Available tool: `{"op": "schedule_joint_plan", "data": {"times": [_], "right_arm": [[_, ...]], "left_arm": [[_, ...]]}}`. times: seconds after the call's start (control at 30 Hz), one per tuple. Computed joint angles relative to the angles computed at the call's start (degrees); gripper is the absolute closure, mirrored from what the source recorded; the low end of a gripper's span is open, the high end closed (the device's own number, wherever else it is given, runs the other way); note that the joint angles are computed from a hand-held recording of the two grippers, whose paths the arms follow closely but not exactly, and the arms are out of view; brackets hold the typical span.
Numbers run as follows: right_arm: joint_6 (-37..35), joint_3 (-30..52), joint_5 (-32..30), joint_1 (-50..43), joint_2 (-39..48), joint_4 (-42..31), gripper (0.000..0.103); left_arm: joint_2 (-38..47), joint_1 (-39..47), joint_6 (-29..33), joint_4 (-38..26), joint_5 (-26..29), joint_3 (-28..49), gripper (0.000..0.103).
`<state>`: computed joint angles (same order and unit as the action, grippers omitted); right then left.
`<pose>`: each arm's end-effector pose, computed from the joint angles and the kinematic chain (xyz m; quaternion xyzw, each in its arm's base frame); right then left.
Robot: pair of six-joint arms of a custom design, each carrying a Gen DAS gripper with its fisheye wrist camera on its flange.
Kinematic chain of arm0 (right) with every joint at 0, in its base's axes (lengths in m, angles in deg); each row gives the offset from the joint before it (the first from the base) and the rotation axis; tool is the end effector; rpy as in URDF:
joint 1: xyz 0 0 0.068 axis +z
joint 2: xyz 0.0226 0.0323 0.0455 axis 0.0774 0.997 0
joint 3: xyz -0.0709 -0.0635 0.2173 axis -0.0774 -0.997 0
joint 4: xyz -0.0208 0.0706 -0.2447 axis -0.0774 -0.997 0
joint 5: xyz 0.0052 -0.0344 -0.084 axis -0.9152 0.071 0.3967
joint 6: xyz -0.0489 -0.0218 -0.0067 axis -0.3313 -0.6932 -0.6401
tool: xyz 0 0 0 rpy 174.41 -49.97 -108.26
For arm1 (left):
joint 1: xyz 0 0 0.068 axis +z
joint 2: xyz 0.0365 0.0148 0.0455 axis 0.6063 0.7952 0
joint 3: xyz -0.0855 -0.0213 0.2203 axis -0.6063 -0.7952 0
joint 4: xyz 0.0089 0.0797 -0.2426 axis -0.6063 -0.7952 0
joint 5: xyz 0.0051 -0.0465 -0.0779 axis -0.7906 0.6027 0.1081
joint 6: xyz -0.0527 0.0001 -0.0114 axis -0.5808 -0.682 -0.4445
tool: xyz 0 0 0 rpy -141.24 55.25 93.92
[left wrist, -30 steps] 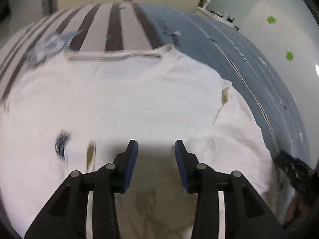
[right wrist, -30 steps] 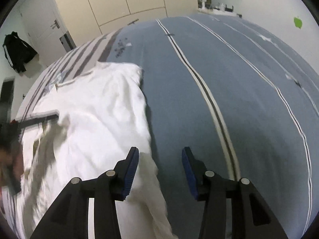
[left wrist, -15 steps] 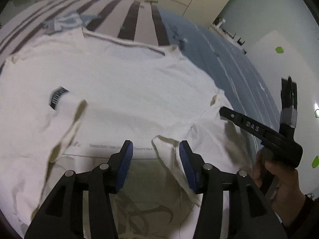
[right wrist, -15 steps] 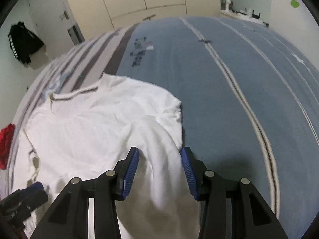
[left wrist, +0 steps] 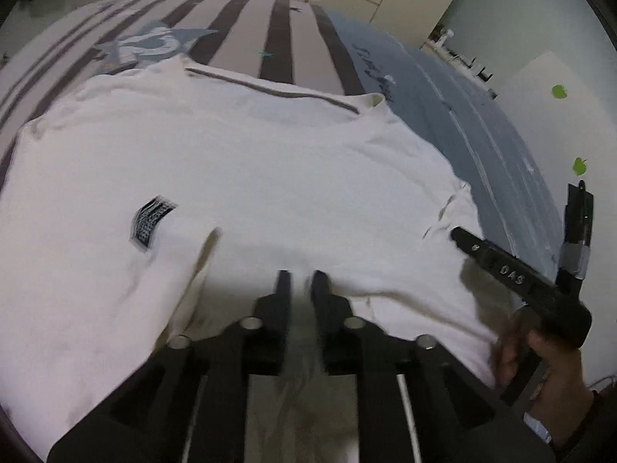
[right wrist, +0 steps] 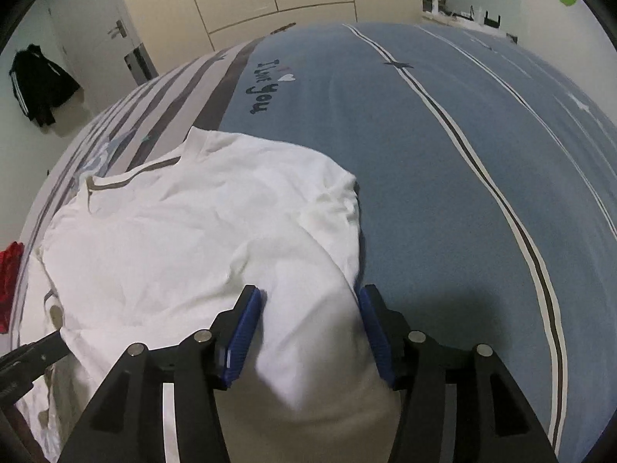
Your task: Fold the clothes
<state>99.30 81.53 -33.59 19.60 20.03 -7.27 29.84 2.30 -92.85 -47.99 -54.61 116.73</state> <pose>0.2828 0.0689 0.1070 0.1988 0.9381 0.0211 0.2829 0.3087 -0.2231 0.1858 0.1515 0.9449 -0.1940 0.2158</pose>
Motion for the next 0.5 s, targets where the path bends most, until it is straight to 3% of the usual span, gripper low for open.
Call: {"op": "schedule_joint_plan", "data": {"times": [0.07, 0.2, 0.43, 0.5], "right_arm": [[1.6, -2.5, -0.1, 0.7, -3.6, -1.1, 0.053], [5.4, -8.4, 2.0, 4.2, -13.4, -4.9, 0.053], [15.3, -16.5, 6.7, 11.6, -25.2, -14.3, 0.053], [17.4, -18.1, 7.0, 12.8, -27.5, -15.8, 0.053]], "left_arm": [[-4.1, -0.5, -0.2, -0.3, -0.4, -3.6, 0.081], [-11.1, -3.4, -2.0, -0.6, 5.5, -11.3, 0.080], [-12.2, -10.4, -7.7, 4.3, 10.3, -16.1, 0.078], [-11.3, -11.3, -8.7, 4.5, 10.0, -15.5, 0.073]]}}
